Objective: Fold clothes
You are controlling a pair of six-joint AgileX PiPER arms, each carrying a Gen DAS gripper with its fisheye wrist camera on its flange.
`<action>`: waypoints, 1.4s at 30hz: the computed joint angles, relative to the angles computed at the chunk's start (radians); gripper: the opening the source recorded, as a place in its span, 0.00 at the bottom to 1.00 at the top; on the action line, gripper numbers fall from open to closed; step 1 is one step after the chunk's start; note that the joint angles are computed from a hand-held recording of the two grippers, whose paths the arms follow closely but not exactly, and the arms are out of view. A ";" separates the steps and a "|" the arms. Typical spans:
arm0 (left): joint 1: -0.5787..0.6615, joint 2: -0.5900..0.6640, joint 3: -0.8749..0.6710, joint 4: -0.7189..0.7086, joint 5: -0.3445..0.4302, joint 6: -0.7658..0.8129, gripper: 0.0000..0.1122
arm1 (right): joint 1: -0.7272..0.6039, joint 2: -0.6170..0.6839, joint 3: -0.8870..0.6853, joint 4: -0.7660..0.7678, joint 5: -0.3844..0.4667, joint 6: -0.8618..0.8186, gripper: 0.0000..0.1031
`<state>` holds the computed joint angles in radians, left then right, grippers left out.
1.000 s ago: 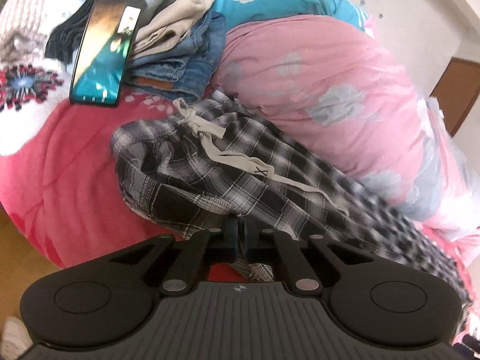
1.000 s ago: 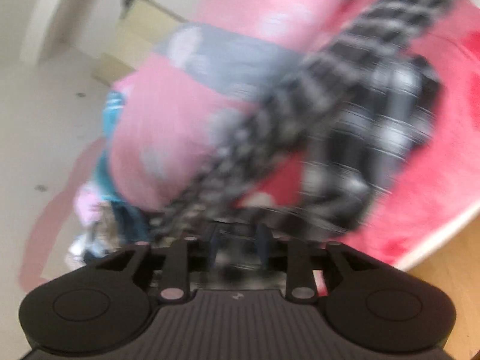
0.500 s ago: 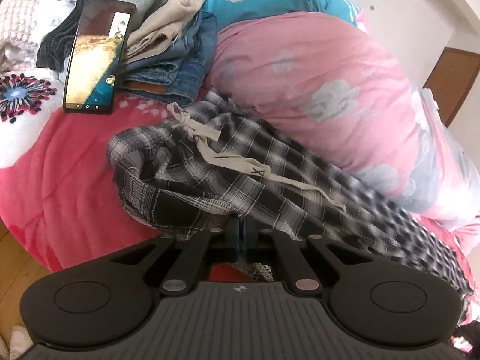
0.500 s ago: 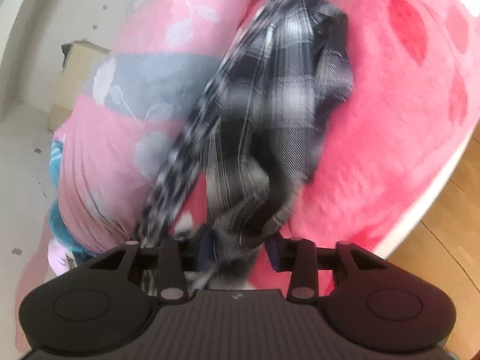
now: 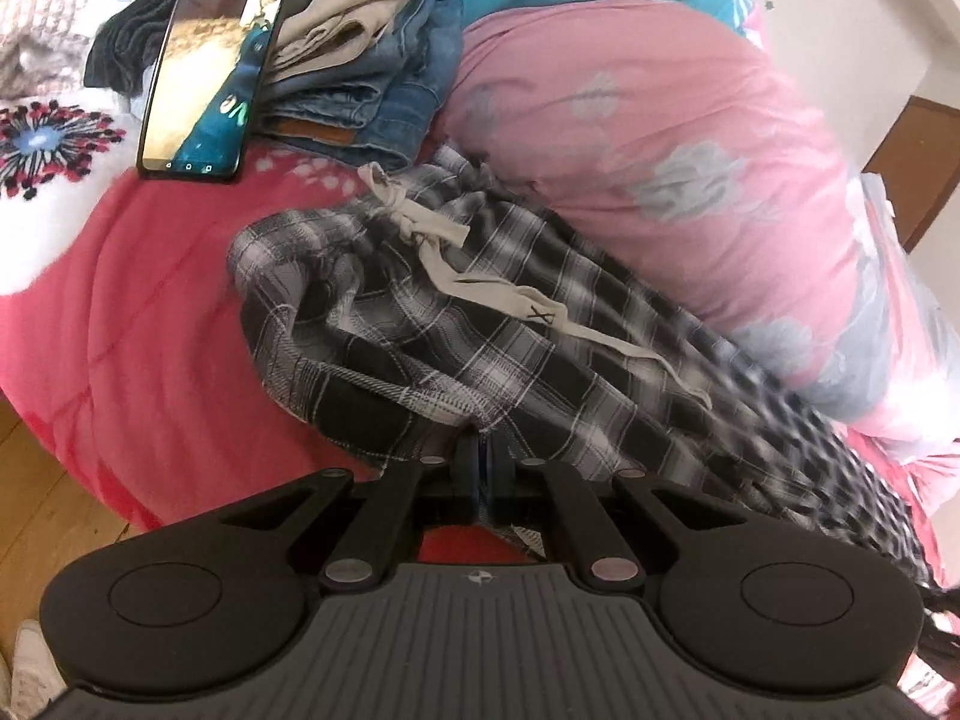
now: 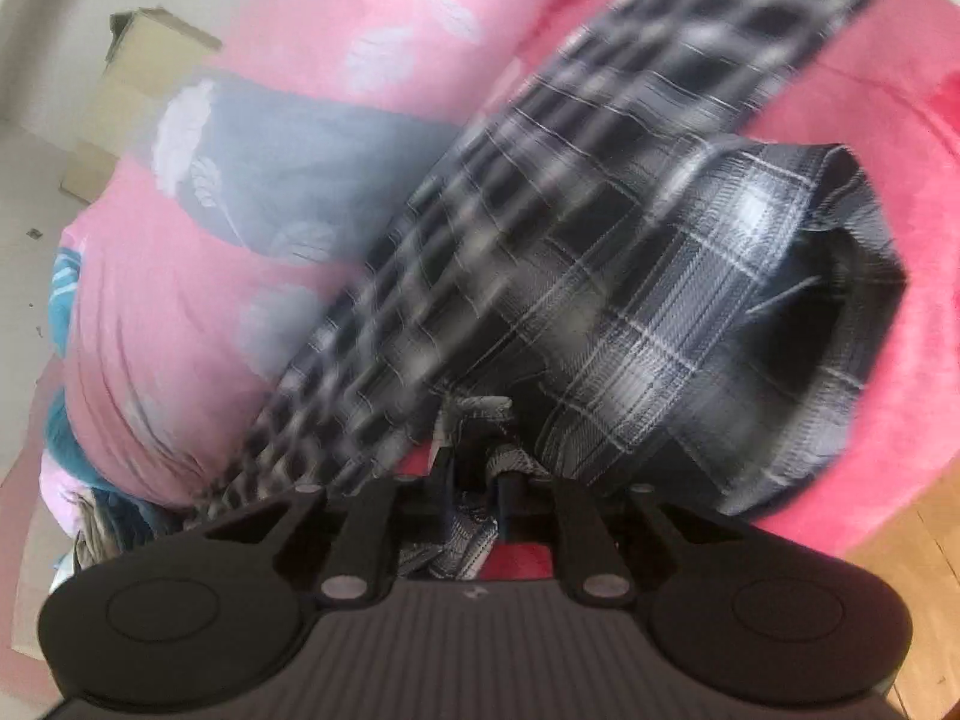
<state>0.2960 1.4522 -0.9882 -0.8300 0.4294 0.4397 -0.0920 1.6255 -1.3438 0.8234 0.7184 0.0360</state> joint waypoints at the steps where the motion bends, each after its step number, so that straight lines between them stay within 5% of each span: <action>1: -0.003 -0.002 0.008 -0.015 -0.012 0.014 0.00 | -0.020 -0.030 0.010 -0.009 0.027 -0.017 0.30; 2: -0.008 -0.004 0.013 -0.020 -0.024 0.018 0.00 | -0.032 -0.063 0.012 -0.058 0.051 -0.011 0.43; 4: -0.018 -0.006 0.023 -0.017 -0.045 0.006 0.00 | -0.032 -0.145 0.015 -0.247 0.072 0.038 0.53; 8: -0.045 -0.022 0.031 0.075 -0.079 -0.115 0.00 | 0.021 -0.273 -0.014 -0.617 0.131 0.139 0.56; 13: -0.080 -0.042 0.022 0.242 -0.088 -0.285 0.00 | 0.356 -0.320 -0.005 -0.645 -0.006 -0.072 0.56; 18: -0.087 -0.048 0.021 0.263 -0.091 -0.317 0.00 | 0.700 -0.043 -0.201 -0.608 -0.067 -0.331 0.49; 23: -0.031 -0.052 0.053 -0.006 -0.056 -0.038 0.00 | 0.861 0.223 -0.450 -0.707 -0.037 -0.468 0.45; 25: 0.006 -0.050 0.068 -0.153 -0.024 0.116 0.00 | 0.914 0.293 -0.500 -0.864 -0.062 -0.451 0.41; 32: 0.168 -0.013 0.101 -0.461 0.197 0.463 0.02 | 0.976 0.380 -0.533 -1.141 -0.072 -0.354 0.04; 37: 0.320 -0.012 0.143 -0.566 0.322 0.528 0.07 | 0.889 0.438 -0.784 -0.812 0.191 -0.382 0.03; 42: 0.307 0.043 0.080 -0.504 0.164 0.451 0.32 | 0.847 0.515 -0.990 -0.690 0.380 -0.384 0.03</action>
<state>0.6026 1.4954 -0.9081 -1.3336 0.5938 0.8905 0.7554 2.1400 -2.3333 0.1335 1.0986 -0.3479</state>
